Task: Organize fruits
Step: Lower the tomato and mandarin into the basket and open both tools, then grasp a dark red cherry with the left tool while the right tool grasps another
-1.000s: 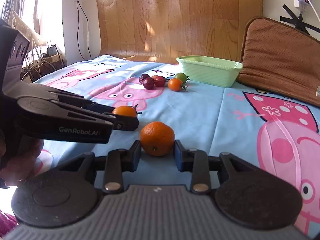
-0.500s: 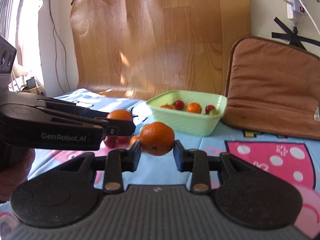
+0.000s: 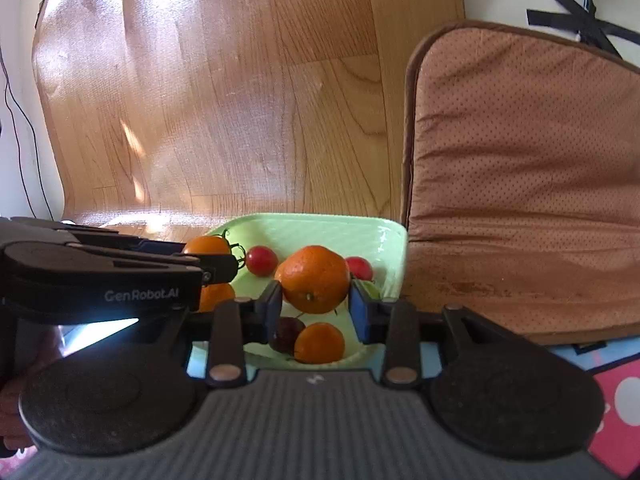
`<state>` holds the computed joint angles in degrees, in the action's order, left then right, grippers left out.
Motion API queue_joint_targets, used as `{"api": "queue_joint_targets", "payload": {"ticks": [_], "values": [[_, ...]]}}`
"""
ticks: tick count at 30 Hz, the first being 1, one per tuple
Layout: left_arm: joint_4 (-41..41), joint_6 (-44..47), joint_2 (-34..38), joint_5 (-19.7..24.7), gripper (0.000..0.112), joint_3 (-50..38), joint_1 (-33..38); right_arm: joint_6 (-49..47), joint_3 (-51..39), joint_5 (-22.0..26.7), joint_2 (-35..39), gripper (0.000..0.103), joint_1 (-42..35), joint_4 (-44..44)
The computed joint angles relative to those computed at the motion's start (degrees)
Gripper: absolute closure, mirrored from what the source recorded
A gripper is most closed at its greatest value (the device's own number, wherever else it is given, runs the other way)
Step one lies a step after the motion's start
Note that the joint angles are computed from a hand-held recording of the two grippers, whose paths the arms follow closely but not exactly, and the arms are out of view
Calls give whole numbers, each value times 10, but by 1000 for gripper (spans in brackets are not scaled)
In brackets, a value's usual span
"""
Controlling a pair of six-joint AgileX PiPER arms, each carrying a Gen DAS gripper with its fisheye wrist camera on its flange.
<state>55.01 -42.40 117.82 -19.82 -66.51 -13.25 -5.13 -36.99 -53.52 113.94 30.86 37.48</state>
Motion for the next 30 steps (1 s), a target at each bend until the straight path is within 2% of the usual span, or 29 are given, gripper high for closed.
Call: {"api": "queue_joint_targets", "payload": {"ticks": [3, 5, 7, 10, 13, 15, 17, 19, 25, 26, 28, 30], "values": [[-10, -4, -4, -14, 79, 4, 8, 19, 25, -44, -5, 53, 12, 1], [13, -36, -26, -32, 79, 19, 24, 45, 43, -74, -11, 52, 21, 4], [26, -48, -57, -54, 79, 47, 48, 65, 58, -83, -24, 52, 28, 2], [89, -93, -110, -114, 79, 101, 116, 77, 84, -90, -48, 52, 56, 3], [164, -120, -134, -174, 79, 143, 195, 86, 116, -103, -62, 55, 116, 14], [252, -163, -130, -214, 79, 149, 247, 79, 119, -91, -59, 57, 158, 14], [324, -194, -114, -242, 79, 149, 286, 64, 111, -69, -52, 66, 197, 22], [362, -200, -97, -256, 79, 152, 309, 42, 86, -31, -41, 66, 224, 24], [415, -242, -42, -315, 78, 125, 339, -35, -12, 74, -3, 65, 237, 63], [422, -255, -34, -322, 75, 116, 339, -40, -25, 91, 1, 65, 226, 60], [425, -271, -21, -327, 71, 102, 336, -41, -46, 115, 10, 65, 218, 62], [410, -260, -14, -317, 72, 101, 329, -46, -65, 132, 16, 65, 208, 63]]}}
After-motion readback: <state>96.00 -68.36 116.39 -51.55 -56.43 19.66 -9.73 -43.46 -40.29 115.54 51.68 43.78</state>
